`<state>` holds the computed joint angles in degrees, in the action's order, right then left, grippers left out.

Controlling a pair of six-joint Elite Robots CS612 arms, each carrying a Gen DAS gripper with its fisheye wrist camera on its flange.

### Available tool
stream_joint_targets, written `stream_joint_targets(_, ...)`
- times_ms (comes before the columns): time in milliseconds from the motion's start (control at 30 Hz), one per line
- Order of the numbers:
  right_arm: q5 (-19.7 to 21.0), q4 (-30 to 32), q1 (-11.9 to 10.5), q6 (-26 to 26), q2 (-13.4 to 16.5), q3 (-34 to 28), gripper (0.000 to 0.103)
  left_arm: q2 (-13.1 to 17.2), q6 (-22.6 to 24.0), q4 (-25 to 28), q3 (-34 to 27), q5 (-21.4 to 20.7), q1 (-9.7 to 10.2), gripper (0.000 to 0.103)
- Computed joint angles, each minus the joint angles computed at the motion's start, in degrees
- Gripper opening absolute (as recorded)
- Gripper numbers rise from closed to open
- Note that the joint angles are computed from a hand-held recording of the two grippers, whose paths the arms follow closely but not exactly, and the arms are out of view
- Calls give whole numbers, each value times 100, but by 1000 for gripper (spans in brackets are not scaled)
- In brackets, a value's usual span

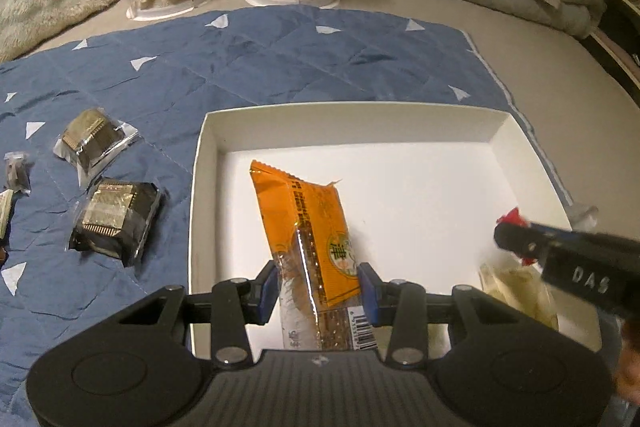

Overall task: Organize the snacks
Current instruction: 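Carry both snacks over the white tray and open both tools to release them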

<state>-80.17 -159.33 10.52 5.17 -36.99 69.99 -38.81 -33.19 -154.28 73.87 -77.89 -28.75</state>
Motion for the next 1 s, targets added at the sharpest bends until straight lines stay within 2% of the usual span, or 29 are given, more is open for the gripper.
stream_joint_targets(133, 137, -126, 23, 136, 79, -81, 31, 19, -201, -168, -1, 41, 21, 57)
stream_joint_targets(200, 168, -305, 35, 359, 95, -91, 37, 6, -194, -190, 15, 47, 25, 76)
stream_joint_targets(233, 188, -315, 34, 409, 101, -108, 47, -3, -184, -204, 29, 66, 24, 78)
stream_joint_targets(300, 152, -241, 53, 332, 75, -109, 53, -31, -170, -140, 45, 60, 29, 79)
stream_joint_targets(433, 49, -69, 64, 125, 3, -74, 53, -115, -143, -93, 145, 17, 36, 79)
stream_joint_targets(600, -89, 134, 59, -33, -115, 17, 56, -256, -169, -117, 331, -26, 31, 87)
stream_joint_targets(667, -115, 80, 56, -37, -185, 116, 62, -323, -160, -175, 428, -49, 25, 92)
stream_joint_targets(733, -116, 12, 48, -39, -258, 223, 75, -398, -202, -270, 542, -25, 15, 98)
stream_joint_targets(800, -163, -43, 53, -13, -322, 313, 81, -477, -250, -370, 666, 21, 6, 103)
stream_joint_targets(867, -308, -133, 84, -10, -387, 416, 88, -562, -293, -454, 794, 54, 5, 103)
stream_joint_targets(933, -343, -302, 109, -12, -449, 536, 99, -652, -356, -533, 928, 117, 4, 103)
stream_joint_targets(1000, -343, -497, 133, 20, -509, 656, 103, -757, -375, -620, 1087, 246, -1, 103)
